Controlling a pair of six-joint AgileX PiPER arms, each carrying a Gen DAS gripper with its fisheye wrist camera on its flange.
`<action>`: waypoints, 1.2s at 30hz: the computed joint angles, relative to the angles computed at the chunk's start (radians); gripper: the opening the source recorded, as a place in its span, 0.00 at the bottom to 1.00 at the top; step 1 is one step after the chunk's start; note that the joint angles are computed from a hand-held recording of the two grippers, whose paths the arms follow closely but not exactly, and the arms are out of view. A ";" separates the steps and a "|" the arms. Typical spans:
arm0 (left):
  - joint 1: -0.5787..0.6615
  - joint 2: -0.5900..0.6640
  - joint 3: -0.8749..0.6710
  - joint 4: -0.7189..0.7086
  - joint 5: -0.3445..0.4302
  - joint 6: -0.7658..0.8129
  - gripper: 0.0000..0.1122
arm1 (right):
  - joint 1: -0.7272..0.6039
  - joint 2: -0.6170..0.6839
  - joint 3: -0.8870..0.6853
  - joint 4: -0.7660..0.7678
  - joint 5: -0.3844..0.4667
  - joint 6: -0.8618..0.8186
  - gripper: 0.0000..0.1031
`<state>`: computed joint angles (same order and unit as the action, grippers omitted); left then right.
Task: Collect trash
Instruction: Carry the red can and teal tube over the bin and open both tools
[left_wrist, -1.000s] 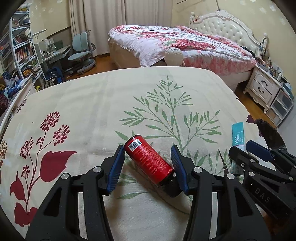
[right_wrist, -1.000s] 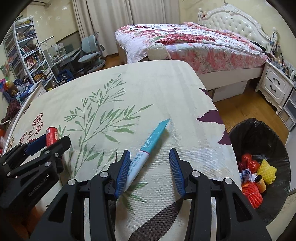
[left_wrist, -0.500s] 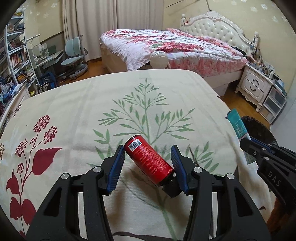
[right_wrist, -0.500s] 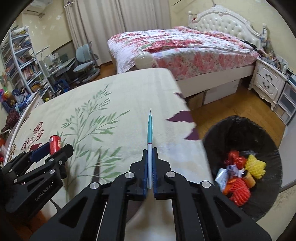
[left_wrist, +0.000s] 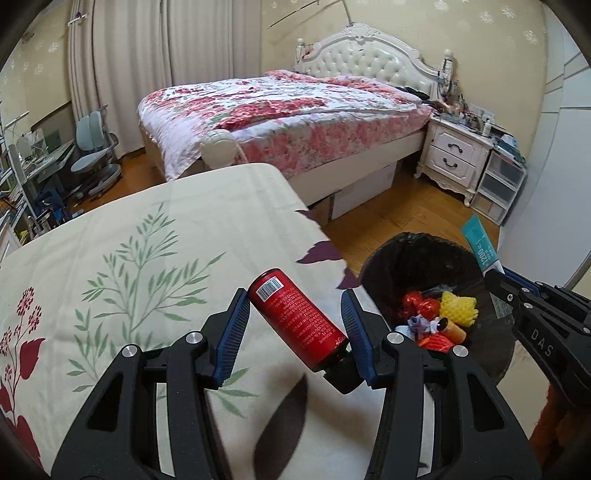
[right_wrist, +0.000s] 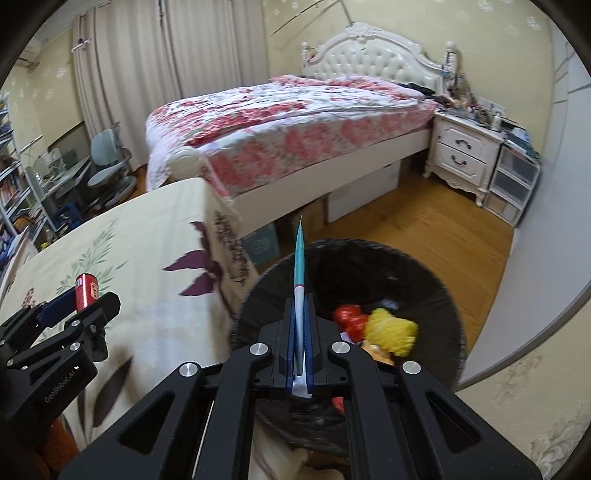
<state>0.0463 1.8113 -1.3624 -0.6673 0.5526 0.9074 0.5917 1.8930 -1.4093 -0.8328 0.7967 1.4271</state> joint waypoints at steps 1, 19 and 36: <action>-0.024 -0.001 0.002 0.000 -0.010 -0.006 0.44 | -0.005 -0.006 0.013 -0.011 0.003 0.012 0.05; -0.223 0.068 -0.027 0.107 -0.149 -0.154 0.65 | -0.055 0.014 0.070 -0.099 0.055 0.122 0.32; -0.156 -0.019 0.041 0.056 -0.178 -0.115 0.79 | 0.017 -0.046 0.097 -0.167 0.164 0.220 0.56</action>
<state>-0.1095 1.7925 -1.3211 -0.6109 0.3745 0.7924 0.6082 1.8469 -1.3119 -0.9995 0.9607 1.6470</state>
